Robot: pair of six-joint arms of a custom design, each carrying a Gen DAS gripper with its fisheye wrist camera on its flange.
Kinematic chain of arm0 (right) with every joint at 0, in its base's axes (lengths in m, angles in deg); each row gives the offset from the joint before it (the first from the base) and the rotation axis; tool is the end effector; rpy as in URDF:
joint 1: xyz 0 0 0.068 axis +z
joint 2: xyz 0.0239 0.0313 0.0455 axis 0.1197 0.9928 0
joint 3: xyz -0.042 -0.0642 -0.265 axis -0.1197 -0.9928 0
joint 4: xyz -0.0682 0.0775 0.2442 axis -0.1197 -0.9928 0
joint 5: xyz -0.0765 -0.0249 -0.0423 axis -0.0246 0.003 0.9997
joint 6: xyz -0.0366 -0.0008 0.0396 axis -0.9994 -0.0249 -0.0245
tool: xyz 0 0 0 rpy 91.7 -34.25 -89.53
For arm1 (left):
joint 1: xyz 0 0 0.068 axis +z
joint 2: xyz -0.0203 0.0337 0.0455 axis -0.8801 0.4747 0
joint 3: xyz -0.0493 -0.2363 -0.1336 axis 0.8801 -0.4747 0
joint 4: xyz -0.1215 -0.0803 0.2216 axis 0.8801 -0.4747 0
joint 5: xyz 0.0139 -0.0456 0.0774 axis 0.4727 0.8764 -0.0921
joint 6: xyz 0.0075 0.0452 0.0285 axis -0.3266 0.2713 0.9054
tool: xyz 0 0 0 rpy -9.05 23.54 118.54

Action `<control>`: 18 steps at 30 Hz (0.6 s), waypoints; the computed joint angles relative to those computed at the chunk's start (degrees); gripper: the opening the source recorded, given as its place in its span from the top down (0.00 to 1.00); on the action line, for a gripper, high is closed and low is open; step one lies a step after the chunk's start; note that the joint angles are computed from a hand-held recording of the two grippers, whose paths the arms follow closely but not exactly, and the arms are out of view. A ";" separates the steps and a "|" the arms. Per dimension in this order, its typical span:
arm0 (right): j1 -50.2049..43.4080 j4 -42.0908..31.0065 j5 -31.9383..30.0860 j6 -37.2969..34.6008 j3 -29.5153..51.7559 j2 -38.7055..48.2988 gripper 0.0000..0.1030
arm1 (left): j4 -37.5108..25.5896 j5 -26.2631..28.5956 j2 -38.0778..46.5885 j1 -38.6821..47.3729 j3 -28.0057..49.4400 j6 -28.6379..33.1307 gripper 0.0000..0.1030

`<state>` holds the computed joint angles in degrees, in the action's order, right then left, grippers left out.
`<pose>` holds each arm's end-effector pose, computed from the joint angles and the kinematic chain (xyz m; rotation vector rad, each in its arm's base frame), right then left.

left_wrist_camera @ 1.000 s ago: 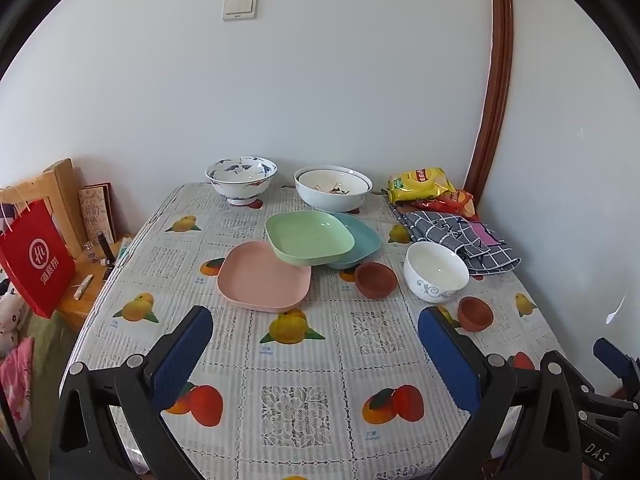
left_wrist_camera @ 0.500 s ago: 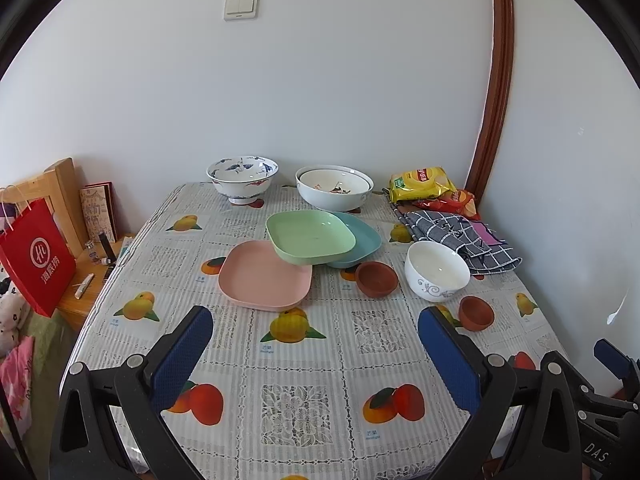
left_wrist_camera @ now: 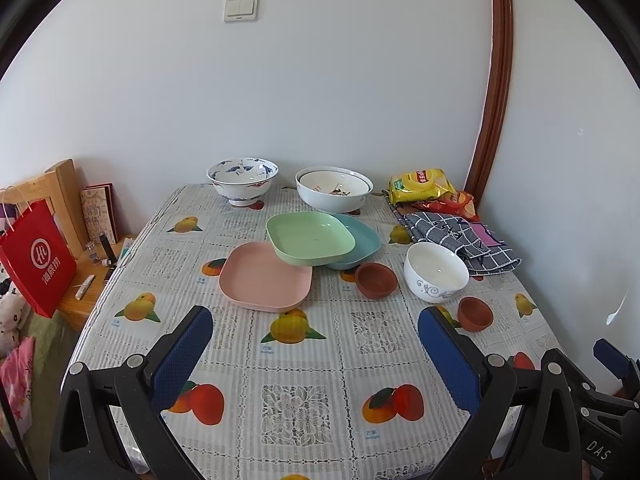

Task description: Organize plates and bowls

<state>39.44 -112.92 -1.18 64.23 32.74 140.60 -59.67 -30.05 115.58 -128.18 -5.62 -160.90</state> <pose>0.1866 0.1140 0.2689 -0.4105 2.2252 0.2416 0.1244 -0.2134 0.2809 -0.6332 2.0987 0.2179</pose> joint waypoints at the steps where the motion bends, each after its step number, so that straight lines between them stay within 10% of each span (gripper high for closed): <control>1: 0.00 0.03 -0.10 0.09 -0.01 -0.01 0.00 | -0.18 0.01 0.19 -0.05 0.15 -0.25 0.00; 18: 0.33 -0.07 0.08 0.54 -0.30 -0.90 0.00 | -0.39 0.16 0.46 -0.23 0.61 -0.16 0.00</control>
<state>39.77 -112.99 -1.11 64.77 32.44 139.70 -60.06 -29.90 116.04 -128.41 -5.00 -161.06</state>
